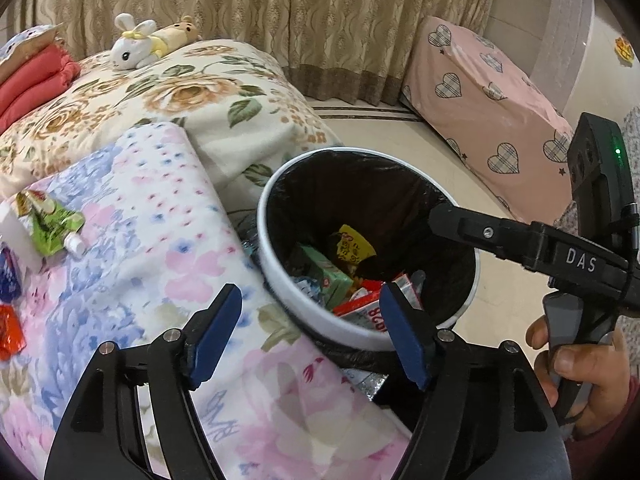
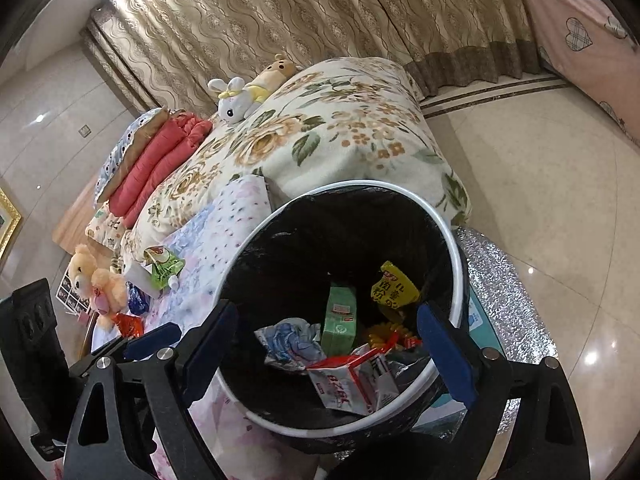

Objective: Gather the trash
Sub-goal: 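Open both tools to drop the wrapper and carton into the bin, then move both tools back over the orange bag and blue wrapper on the bed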

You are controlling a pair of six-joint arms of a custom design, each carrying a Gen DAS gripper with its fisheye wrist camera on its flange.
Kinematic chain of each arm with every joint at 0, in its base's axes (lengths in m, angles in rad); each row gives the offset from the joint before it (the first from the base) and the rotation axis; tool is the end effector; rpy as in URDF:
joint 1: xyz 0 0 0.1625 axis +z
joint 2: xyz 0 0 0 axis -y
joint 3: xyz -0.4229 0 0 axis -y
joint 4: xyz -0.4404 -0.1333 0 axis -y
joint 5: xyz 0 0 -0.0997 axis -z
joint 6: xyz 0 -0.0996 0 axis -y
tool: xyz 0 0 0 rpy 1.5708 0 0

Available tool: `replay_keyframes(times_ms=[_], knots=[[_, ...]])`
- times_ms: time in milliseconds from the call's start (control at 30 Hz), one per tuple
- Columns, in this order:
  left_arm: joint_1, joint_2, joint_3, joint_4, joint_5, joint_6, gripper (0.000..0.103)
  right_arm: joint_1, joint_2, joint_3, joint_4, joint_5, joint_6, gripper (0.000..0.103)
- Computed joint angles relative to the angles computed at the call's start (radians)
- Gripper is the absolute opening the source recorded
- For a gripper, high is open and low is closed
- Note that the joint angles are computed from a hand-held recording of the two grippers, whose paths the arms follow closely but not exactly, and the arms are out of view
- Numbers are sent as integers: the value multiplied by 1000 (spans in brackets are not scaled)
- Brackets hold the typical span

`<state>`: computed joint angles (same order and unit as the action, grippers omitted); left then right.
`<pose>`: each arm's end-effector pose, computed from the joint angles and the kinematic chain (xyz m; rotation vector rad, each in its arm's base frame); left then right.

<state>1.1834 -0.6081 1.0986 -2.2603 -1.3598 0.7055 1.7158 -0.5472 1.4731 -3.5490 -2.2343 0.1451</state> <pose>-0.1793 -0.8476 0.1209 1.4772 2.4876 -0.2367 0.1786 -0.7252 0.0783 -0.4549 -2.2732 1.4195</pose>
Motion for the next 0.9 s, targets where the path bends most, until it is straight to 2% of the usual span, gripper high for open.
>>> replay_keyframes(times_ms=[467,900], knots=[[73,-53,0,-34,24,-51,75,48,94,-118,10,30,-38,93],[144,-73,-42,-48,63,-122,75,74,213,-294,171,96,-58,93]])
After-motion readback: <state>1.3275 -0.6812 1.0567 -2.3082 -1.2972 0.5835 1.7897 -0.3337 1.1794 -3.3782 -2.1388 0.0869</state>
